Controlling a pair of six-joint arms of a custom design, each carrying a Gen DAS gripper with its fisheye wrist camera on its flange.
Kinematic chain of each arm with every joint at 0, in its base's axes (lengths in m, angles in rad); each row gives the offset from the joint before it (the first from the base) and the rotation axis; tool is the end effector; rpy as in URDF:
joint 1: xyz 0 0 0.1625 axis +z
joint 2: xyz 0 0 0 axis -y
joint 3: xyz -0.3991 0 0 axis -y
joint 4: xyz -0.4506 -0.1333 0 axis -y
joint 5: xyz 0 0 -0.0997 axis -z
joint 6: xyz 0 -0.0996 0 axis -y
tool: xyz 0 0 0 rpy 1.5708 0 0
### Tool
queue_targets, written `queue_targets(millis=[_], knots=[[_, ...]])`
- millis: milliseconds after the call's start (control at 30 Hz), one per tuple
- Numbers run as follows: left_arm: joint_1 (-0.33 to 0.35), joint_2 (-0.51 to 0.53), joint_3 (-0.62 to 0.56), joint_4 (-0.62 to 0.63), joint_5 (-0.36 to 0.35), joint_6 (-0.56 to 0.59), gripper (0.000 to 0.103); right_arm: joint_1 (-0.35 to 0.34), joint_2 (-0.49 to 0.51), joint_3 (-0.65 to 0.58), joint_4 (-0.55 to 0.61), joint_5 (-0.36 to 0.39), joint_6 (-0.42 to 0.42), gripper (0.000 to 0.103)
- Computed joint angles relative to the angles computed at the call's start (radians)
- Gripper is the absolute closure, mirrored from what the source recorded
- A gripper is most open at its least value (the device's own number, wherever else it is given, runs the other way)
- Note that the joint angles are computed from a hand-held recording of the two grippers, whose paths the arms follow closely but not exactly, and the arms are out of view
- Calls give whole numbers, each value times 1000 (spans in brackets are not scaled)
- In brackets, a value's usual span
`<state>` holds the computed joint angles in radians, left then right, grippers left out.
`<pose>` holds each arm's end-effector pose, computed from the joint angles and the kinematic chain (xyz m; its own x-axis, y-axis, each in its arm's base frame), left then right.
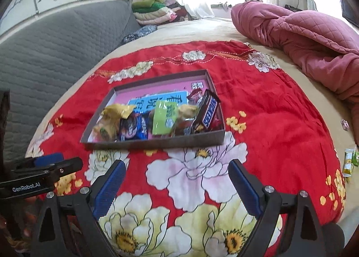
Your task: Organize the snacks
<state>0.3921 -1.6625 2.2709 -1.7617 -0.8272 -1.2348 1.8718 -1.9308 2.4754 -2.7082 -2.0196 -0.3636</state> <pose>-0.2880 -0.3363 0.1949 -0.8066 -0.0709 -0.5868 0.2525 0.8563 -0.4505 0.1980 -0.3340 0.2838 -0.7839 -0.3150 0.5350 -0.5614 0.7276 -0.3942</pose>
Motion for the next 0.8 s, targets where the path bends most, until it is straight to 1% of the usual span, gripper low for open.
queue_targets(millis=[233,433,800], knots=[[-19,-4,3,1,-2,4,32,19,-14,11,25,-41,6,10],[-26,-13,1,23,-7,-13,32,28,-23,12,48,-55,16,10],[-34,-27,-2,66,3,-49,32,43,-29,20,12,-66,6,10]])
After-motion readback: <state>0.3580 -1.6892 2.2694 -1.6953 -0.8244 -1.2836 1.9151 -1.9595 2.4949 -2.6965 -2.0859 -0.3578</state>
